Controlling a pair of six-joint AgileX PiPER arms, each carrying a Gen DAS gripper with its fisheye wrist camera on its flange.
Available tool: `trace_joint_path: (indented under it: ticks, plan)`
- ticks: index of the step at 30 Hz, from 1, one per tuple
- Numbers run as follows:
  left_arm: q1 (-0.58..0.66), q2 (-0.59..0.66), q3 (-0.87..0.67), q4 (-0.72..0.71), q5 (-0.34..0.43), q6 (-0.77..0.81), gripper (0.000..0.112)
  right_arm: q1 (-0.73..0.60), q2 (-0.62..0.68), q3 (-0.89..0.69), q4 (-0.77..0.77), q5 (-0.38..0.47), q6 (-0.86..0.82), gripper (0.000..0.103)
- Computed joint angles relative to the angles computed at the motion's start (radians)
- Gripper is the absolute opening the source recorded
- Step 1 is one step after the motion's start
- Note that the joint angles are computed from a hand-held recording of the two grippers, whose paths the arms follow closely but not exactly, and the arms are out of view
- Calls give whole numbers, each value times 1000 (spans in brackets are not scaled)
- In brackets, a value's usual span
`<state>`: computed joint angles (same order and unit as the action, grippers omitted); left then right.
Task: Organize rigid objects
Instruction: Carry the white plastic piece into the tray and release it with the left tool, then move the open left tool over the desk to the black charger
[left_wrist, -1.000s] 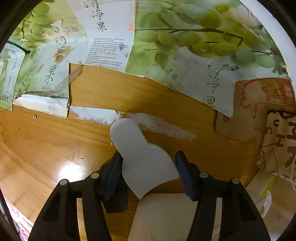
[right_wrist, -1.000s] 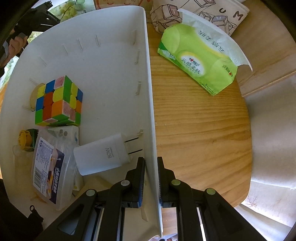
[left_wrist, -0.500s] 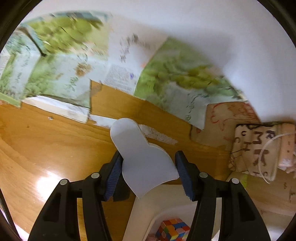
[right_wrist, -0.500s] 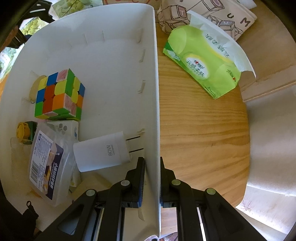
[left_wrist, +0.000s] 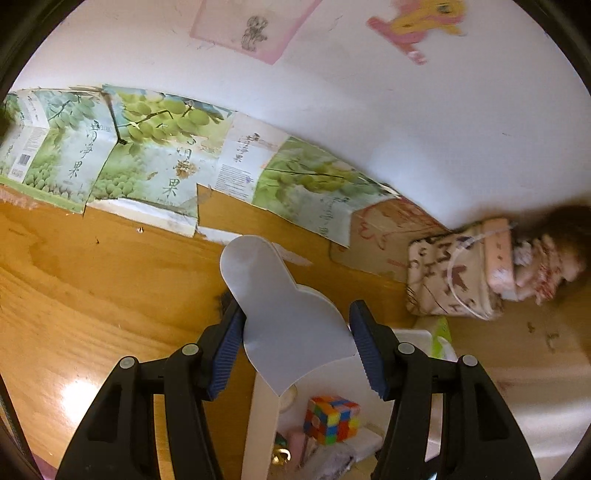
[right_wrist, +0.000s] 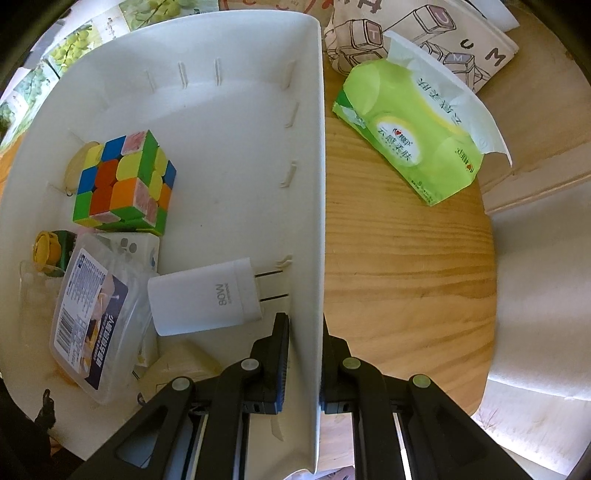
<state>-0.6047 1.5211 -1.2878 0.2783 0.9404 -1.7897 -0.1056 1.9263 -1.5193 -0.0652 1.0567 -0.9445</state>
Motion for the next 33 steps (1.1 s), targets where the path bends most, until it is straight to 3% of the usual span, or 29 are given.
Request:
trace_joint_path:
  ticks: [10,16,21,27,31,33]
  plan:
    - [-236,46,-81,123,38,-149,61,-6,-49,85,-7,-64,-14,15]
    - [-326,146,-127,91,-38,-115,61,-3,-84,129,-22,-94,-22,17]
    - [-340,250,-179,-23,-113,-12,62,1,-111,164,-24,-124,-26,18]
    - [-359,364,-312,-145,-32,137,62,-2,-124,177,-19,-130,-34,18]
    - [-380,342,-319,-81,25,92,79,-8,-124,176,-8,-128,-39,18]
    - [-397,318,-313,-13,76,49,81,-12,-123,172,-2,-128,-41,18]
